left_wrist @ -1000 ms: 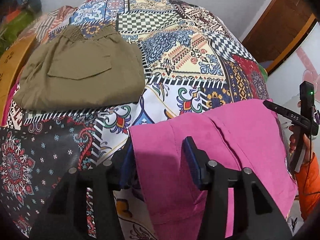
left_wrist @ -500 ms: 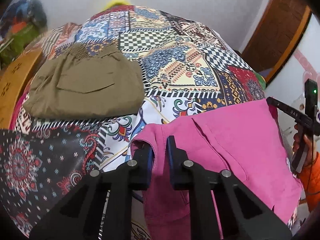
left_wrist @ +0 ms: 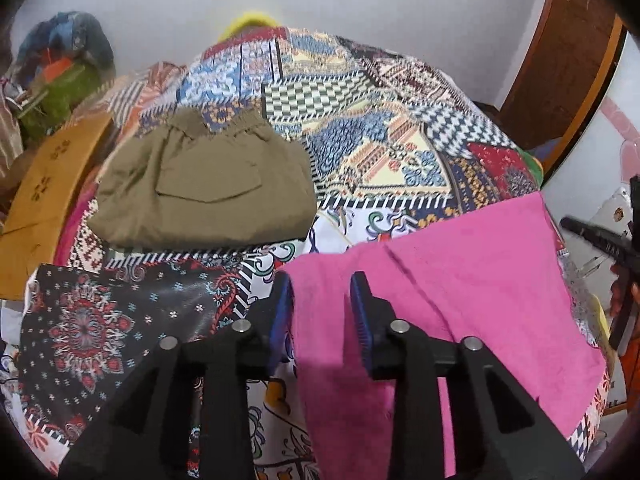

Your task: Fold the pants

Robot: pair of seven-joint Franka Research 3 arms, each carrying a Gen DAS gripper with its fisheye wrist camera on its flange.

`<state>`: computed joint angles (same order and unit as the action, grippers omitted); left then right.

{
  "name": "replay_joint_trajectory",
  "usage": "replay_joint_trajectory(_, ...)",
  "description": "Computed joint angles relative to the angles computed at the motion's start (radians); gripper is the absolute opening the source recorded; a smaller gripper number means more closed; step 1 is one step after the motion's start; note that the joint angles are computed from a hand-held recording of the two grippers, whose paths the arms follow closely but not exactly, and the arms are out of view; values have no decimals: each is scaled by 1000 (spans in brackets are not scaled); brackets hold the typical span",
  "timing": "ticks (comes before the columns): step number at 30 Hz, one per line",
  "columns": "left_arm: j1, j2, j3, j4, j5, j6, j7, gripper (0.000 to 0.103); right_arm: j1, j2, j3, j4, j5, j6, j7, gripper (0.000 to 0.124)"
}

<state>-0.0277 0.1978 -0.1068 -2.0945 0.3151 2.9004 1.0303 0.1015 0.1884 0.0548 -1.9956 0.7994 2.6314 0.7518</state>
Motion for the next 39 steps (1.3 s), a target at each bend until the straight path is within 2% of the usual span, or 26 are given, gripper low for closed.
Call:
replay_joint_trajectory(2, -10, -16, 6, -14, 21, 11, -18, 42, 0, 1, 8, -4, 9, -38, -11, 16)
replay_joint_trajectory(5, -10, -26, 0, -21, 24, -4, -15, 45, 21, 29, 4, 4, -54, -66, 24, 17)
replay_joint_trajectory(7, -12, -31, 3, -25, 33, -21, -23, 47, 38, 55, -8, 12, -135, -62, 80, 18)
replay_joint_trajectory(9, -8, -38, 4, -36, 32, -24, -28, 54, 35, 58, -11, 13, -156, -50, 109, 18)
replay_joint_trajectory(11, -9, -50, 15, -49, 54, -30, -55, 57, 52, 52, -31, 5, -244, -13, 182, 19)
replay_joint_trajectory(13, -4, -63, 19, -61, 63, -38, -68, 58, 44, 36, -34, -8, -276, 5, 206, 19)
replay_joint_trajectory(16, 17, -103, 6, -102, 12, -40, -46, 60, 12, -11, -19, -29, -228, -20, 168, 20)
replay_joint_trajectory(19, 20, -151, -3, -153, -22, -28, -42, 67, 8, -74, -7, -74, -157, -20, 105, 31)
replay_joint_trajectory(21, 15, -194, -7, -194, -25, -21, -67, 80, 15, -131, -4, -121, -87, -4, 41, 36)
replay_joint_trajectory(23, 9, -240, -15, -236, 16, -21, -130, 87, 31, -168, -8, -143, -33, -9, -9, 39)
replay_joint_trajectory(28, -19, -339, -30, -326, -20, -20, -130, 89, 84, -264, -17, -213, 37, -1, -78, 43)
replay_joint_trajectory(31, -70, -385, -13, -380, -128, -13, -80, 89, 121, -325, -23, -268, 61, 19, -115, 46)
replay_joint_trajectory(36, -240, -421, 78, -452, -496, 2, 135, 89, 178, -387, -43, -334, 128, 7, -149, 48)
replay_joint_trajectory(39, -278, -423, 79, -475, -606, 25, 182, 89, 197, -397, -39, -362, 136, 13, -144, 48)
